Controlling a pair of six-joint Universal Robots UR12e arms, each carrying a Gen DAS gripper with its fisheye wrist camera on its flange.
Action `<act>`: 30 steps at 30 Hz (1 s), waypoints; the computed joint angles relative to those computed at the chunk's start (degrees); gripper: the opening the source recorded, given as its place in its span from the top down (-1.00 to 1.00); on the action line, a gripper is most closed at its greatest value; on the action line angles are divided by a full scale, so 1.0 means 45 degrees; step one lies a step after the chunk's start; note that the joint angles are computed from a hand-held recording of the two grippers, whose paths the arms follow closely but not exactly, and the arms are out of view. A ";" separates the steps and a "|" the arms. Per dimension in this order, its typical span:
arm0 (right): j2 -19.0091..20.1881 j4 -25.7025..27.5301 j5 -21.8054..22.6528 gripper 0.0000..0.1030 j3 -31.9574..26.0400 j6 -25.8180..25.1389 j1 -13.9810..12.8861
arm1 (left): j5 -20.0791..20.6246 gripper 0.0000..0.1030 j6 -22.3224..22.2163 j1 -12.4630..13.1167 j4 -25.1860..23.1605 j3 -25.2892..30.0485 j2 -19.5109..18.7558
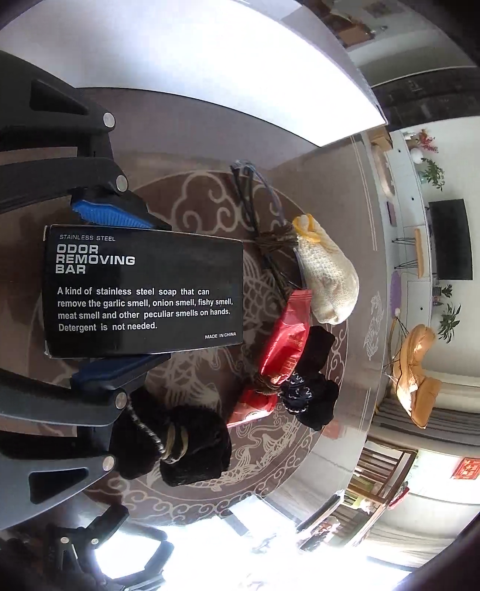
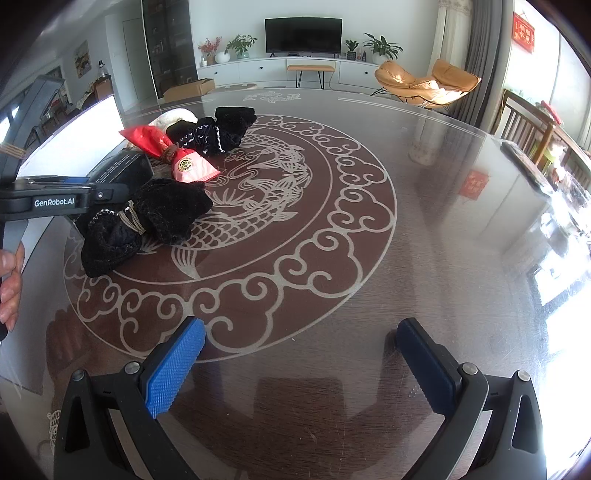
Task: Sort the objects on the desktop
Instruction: 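Hold the black bar box lifted in the left tool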
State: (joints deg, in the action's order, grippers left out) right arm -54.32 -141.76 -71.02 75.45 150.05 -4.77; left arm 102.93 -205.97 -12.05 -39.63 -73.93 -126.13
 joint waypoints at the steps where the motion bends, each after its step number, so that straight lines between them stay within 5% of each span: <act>1: 0.0000 -0.0001 -0.0001 -1.00 -0.0001 0.0003 0.0002 | -0.0011 -0.13 -0.0293 -0.0097 0.0320 -0.0521 0.0285; 5: 0.0000 -0.0001 -0.0001 -1.00 -0.0001 0.0003 0.0002 | 0.0040 -0.13 -0.1245 -0.0419 0.1614 -0.2167 0.1144; 9: -0.0001 0.0000 0.0001 -1.00 0.0000 0.0001 0.0003 | 0.0238 -0.18 -0.1038 -0.0528 0.2014 -0.2535 0.1234; 13: 0.0002 0.0002 0.0001 -1.00 -0.0004 0.0000 0.0003 | 0.0654 -0.88 -0.0653 -0.0570 0.1645 -0.2204 0.1017; 30: 0.0014 0.0006 0.0007 -1.00 -0.0018 -0.0006 0.0003 | 0.0977 -1.00 -0.0265 -0.0612 0.1034 -0.1889 0.0802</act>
State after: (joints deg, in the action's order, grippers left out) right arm -54.26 -141.74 -70.99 75.37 150.03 -4.75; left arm 107.33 -207.16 -14.80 -34.98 -82.43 -122.52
